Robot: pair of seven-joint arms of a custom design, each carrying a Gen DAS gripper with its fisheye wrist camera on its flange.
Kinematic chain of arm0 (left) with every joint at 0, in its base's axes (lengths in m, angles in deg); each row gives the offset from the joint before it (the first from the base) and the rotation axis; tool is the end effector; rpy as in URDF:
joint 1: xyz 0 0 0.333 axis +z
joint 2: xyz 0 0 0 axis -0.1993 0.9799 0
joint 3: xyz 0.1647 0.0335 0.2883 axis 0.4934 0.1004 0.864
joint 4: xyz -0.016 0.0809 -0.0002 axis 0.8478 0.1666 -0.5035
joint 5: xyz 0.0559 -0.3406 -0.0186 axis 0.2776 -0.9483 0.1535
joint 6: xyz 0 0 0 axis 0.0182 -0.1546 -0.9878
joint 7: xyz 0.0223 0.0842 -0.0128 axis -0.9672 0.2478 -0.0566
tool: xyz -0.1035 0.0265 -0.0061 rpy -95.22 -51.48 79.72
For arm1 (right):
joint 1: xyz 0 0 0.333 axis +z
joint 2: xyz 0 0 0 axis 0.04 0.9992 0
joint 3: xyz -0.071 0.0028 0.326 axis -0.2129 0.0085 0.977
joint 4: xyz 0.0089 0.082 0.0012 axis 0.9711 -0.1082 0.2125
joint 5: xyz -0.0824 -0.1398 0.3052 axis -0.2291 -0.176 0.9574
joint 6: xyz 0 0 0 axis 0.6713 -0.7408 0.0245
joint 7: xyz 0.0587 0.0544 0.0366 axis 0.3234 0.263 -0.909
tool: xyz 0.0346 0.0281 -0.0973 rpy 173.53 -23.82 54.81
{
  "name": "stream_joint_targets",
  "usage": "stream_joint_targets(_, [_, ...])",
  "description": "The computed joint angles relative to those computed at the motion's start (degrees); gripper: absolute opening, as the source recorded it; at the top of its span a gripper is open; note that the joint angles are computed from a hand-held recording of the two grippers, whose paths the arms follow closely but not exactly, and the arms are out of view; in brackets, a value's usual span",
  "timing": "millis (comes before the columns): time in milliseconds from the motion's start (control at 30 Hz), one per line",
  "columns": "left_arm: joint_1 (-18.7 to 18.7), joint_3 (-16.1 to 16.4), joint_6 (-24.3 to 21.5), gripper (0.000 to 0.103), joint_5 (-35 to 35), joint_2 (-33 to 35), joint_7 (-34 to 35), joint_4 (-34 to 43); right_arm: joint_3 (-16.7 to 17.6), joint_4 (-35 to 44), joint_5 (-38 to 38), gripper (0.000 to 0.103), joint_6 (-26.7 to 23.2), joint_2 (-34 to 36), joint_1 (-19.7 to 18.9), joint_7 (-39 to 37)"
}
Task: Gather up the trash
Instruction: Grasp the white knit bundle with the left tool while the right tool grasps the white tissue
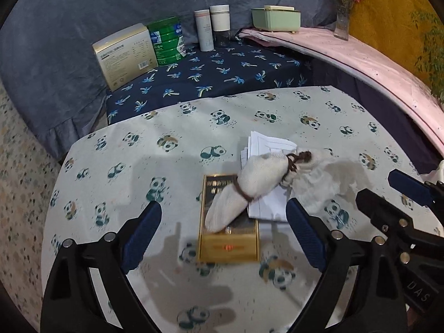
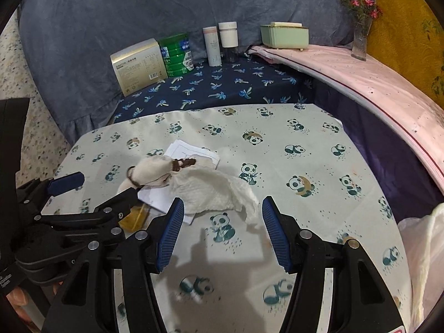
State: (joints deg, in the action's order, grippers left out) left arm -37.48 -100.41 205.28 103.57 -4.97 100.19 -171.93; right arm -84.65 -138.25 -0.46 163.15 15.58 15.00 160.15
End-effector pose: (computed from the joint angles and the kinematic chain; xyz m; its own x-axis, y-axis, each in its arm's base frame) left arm 0.5527 -0.3952 0.4698 -0.2156 -0.9718 -0.0956 -0.7403 0.2265 -0.6329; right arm 0.5057 0.1760 0.4651 -0.0391 -0.9921 -0.1193 -0.7341 0.1095 -0.6702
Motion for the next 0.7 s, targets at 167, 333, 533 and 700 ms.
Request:
stream_joint_targets(167, [0.8, -0.8, -0.7, 0.071, -4.1, 5.0, 4.8, 5.6, 0.6, 1.8, 6.0, 0.05, 1.9, 4.2, -1.5, -6.3])
stream_joint_targets(333, [1.0, -1.6, -0.7, 0.031, -7.9, 6.5, 8.9, 7.2, 1.0, 2.3, 10.3, 0.006, 2.7, 6.1, -1.5, -10.4])
stream_joint_targets(533, [-0.1, -0.9, -0.4, 0.022, -8.0, 3.3, 6.4, 4.7, -4.6, -1.0, -1.2, 0.003, 5.7, 1.9, 1.6, 2.7])
stream_joint_targets(700, [-0.7, -1.6, -0.2, 0.021, -6.9, -1.1, 3.8, 1.6, -2.9, -4.2, -7.8, 0.003, 4.0, -5.7, -1.6, 9.1])
